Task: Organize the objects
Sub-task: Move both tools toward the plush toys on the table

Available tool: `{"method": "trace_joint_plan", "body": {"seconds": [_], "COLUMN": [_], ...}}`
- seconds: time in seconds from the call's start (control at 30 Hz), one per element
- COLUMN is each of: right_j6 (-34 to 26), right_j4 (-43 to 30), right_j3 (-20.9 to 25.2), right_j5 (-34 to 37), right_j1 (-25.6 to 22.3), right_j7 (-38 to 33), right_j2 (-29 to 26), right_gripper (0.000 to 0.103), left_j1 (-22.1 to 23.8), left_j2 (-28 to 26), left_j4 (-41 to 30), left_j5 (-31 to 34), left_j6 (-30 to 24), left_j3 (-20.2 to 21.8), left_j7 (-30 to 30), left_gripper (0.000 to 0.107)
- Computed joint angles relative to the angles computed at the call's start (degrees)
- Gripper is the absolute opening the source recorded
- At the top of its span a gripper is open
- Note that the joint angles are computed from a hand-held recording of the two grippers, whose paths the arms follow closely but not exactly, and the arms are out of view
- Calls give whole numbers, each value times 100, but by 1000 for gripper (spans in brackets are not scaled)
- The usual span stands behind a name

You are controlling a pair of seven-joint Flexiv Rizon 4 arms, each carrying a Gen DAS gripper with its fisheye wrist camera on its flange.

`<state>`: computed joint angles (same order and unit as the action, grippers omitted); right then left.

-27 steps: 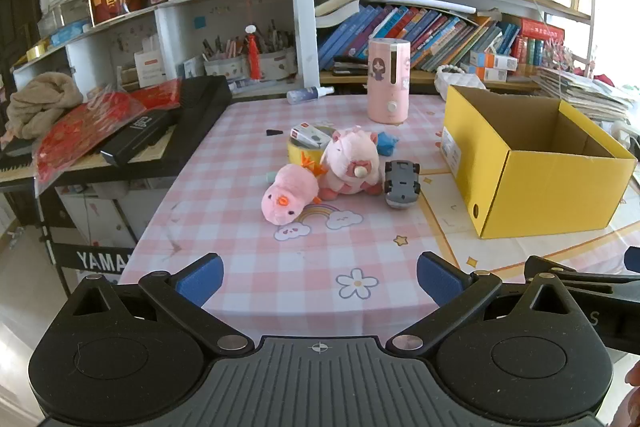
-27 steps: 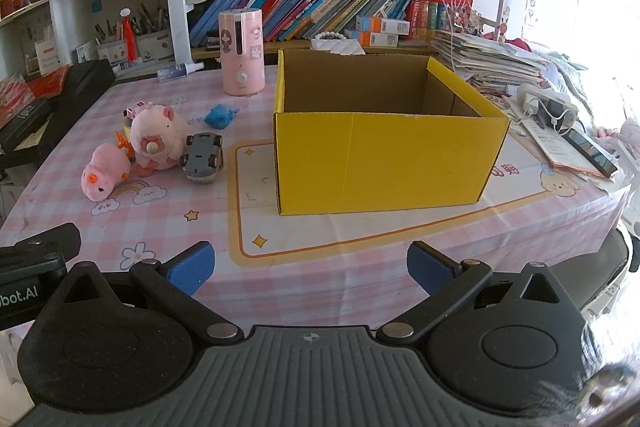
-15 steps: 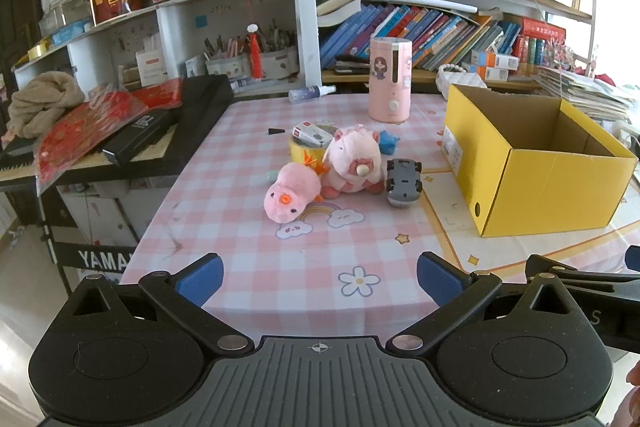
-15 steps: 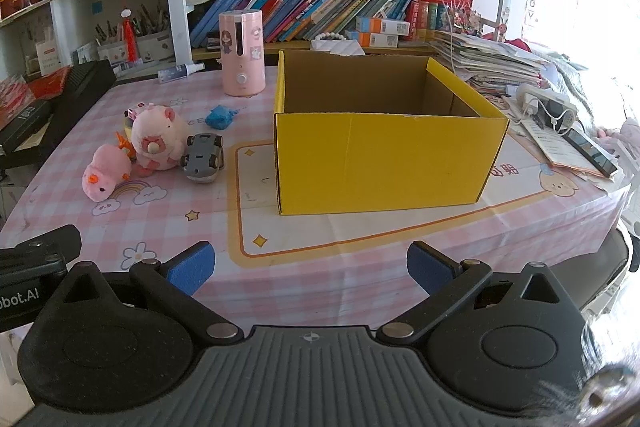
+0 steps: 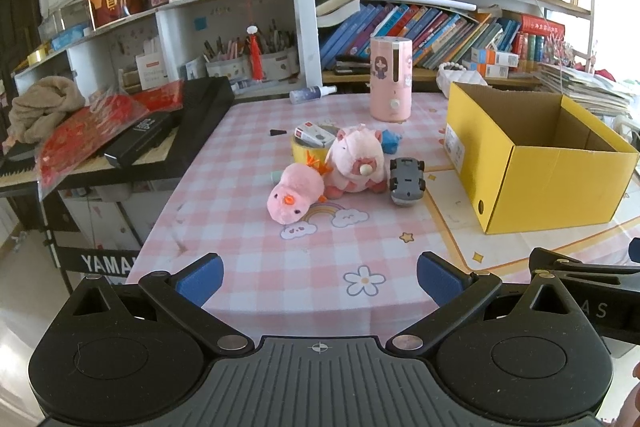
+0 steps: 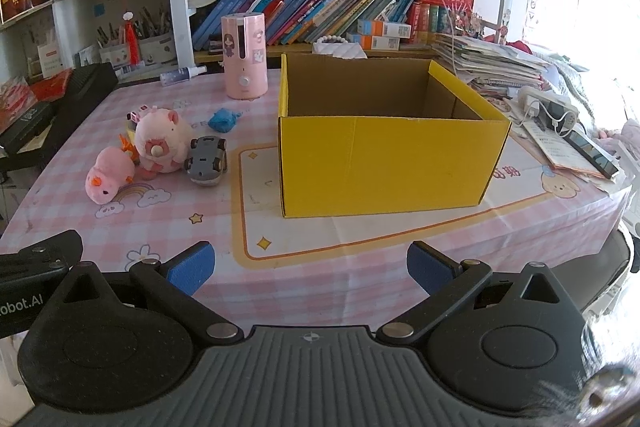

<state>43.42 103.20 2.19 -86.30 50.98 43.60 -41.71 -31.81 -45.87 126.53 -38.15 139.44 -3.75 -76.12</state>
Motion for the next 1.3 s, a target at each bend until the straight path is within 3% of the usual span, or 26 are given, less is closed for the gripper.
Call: {"method": "trace_joint_plan", "body": {"seconds": [0.33,1.07,1.2,1.3], "right_j6": [-65,-107,110,305], "right_j4": [-8,-178,-289,-422], "right_j3": [2,-22,-57,-97], "right_j5": [-1,-53,-183,-262], "right_j1": [22,108,68,37], "right_j7": [-11,-213,-302,-436], "right_j2": [1,-55,-135,-225], "right_gripper": [103,100,91,79], "left_j1": [6,315,348,366], "left_j2": [52,139,121,98], "left_j4": [15,193,204,162], "left_j5": [-24,552,550,543], "left_j6": [-89,-12,-38,-106], "left_j3": [1,16,40,63], "left_j7": [4,-413,-445,-428], "left_gripper": [103,103,103,103]}}
